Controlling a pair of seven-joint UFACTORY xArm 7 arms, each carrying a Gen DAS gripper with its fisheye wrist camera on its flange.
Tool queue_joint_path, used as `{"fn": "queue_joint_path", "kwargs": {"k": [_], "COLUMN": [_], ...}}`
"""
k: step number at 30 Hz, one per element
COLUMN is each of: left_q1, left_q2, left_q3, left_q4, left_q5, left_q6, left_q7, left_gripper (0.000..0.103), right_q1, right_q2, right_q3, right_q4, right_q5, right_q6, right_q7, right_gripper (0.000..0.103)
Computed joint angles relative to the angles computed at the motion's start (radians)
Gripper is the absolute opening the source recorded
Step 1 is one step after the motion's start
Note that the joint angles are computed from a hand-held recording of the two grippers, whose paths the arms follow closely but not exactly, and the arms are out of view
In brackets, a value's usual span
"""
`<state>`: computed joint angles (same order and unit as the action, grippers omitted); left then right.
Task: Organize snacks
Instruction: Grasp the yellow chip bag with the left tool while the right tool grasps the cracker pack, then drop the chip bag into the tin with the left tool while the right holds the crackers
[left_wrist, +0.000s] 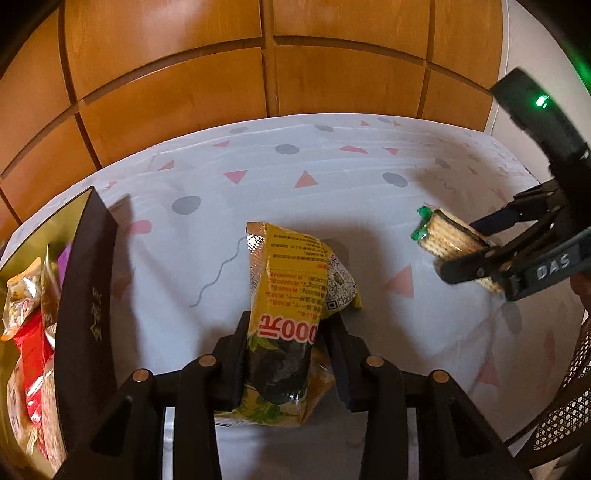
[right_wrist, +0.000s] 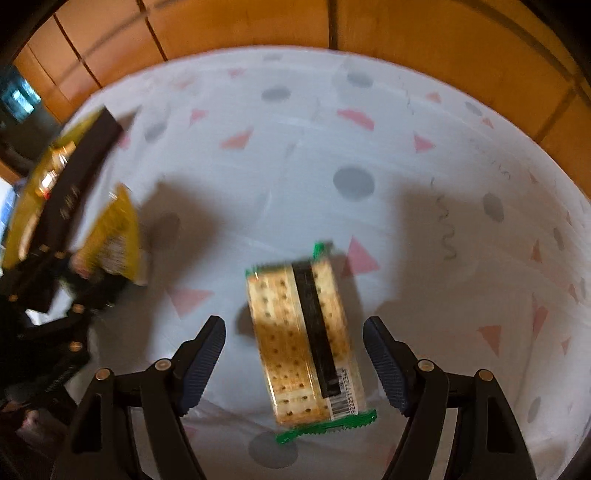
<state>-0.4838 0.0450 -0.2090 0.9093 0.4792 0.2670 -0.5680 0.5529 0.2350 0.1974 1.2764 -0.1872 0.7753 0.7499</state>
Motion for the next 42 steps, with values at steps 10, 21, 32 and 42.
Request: {"fn": "queue_joint_path", "kwargs": {"k": [10,21,32,42], "left_q1": [0.003,0.014,0.017,0.013], "left_q2": [-0.008,-0.011,-0.016,-0.008], "left_q3": [0.01,0.009,0.006,-0.006], "left_q4": [-0.025,-0.038,-0.043,-0.016], "left_q5": [0.114,0.16,0.151,0.009], "left_q6": [-0.043,-0.075,-0.077,-0.022], "left_q7": [-0.139,-0.189,-0.183,-0.058], "left_gripper": [0.042,0.042,0.042,0.041], "right_q1": [0.061,0.04,0.038,0.066], "right_q2": [0.025,0.021,0.016,0.04], "right_q3": [-0.01,-0.005,-0.007,-0.011], "right_q4": [0.033,0.008,-0.007,0.03], "right_q5": [-0.152,-0.082,-0.085,-0.145], "right_q6": [0.026,-0.057,-0.071,-0.039], "right_q7": [0.073,0.059,0.025,0.037], "right_gripper": [0.048,0.052,0.056,0.048]}}
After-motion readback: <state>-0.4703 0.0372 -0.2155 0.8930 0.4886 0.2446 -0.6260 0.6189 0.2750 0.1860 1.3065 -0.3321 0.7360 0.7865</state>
